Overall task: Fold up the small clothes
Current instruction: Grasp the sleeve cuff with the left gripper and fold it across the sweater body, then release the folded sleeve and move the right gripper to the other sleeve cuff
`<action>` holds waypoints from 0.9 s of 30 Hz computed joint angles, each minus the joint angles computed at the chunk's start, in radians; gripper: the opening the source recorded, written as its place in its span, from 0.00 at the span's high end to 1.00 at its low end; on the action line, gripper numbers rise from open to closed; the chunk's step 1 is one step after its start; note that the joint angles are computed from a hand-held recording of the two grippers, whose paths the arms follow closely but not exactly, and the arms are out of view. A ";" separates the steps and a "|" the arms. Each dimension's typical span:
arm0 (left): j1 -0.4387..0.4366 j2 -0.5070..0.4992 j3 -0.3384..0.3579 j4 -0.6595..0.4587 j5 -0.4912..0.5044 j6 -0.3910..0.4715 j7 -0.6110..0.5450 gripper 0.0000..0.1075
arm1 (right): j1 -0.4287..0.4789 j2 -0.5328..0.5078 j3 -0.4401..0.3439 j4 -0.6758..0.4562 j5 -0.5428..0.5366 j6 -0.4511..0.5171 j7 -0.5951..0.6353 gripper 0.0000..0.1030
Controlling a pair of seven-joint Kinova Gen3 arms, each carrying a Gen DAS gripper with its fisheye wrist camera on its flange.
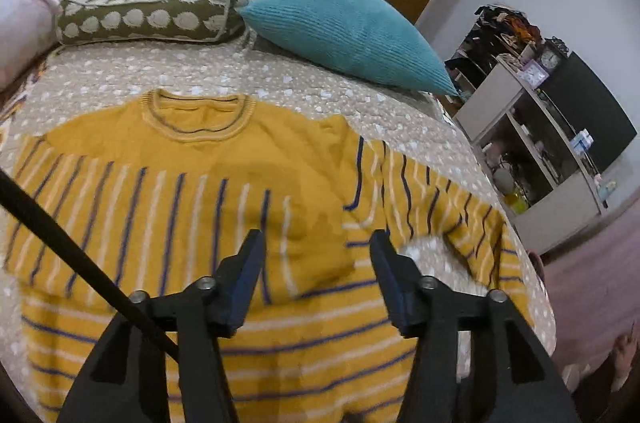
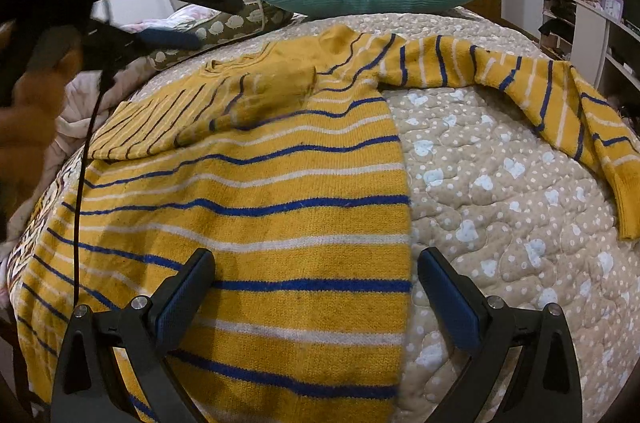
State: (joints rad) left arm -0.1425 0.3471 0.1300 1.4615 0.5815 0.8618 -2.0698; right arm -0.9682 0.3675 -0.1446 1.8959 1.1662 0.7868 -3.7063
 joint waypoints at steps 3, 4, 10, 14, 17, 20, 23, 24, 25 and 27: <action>-0.037 -0.117 -0.019 0.116 -0.015 -0.029 -0.032 0.43 | 0.003 0.001 0.001 -0.003 -0.003 -0.002 0.006 0.00; -0.035 -0.158 -0.038 0.158 -0.027 -0.055 -0.035 0.42 | 0.003 0.001 0.001 -0.003 -0.003 -0.003 0.005 0.00; -0.024 -0.366 -0.164 0.412 -0.104 -0.210 -0.043 0.33 | -0.072 -0.002 0.103 -0.004 -0.047 -0.038 0.038 0.00; -0.029 -0.455 -0.243 0.532 -0.130 -0.243 -0.027 0.33 | 0.006 0.014 0.023 -0.067 -0.138 0.004 0.195 0.01; -0.030 -0.498 -0.338 0.573 -0.046 -0.165 -0.136 0.33 | 0.066 0.022 -0.078 -0.128 -0.162 0.109 0.317 0.31; -0.049 -0.533 -0.349 0.604 -0.060 -0.159 -0.164 0.33 | 0.022 -0.048 -0.021 -0.131 -0.158 0.110 0.348 0.32; -0.065 -0.557 -0.384 0.599 -0.076 -0.113 -0.166 0.33 | 0.054 -0.084 0.027 -0.144 -0.173 0.009 0.387 0.32; -0.070 -0.562 -0.408 0.593 -0.062 -0.087 -0.180 0.33 | 0.100 -0.084 0.011 -0.158 -0.195 -0.032 0.407 0.32; -0.078 -0.573 -0.431 0.590 -0.049 -0.066 -0.192 0.33 | 0.147 -0.074 0.004 -0.179 -0.233 -0.073 0.437 0.33; -0.101 -0.600 -0.462 0.590 -0.044 -0.052 -0.211 0.33 | 0.239 -0.039 -0.017 -0.216 -0.303 -0.146 0.493 0.40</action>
State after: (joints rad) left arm -0.2436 -0.2533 -0.3319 2.0520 0.5380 0.8103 -2.2806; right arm -0.7289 0.3287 -0.1612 1.6798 0.8635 0.6409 -3.2137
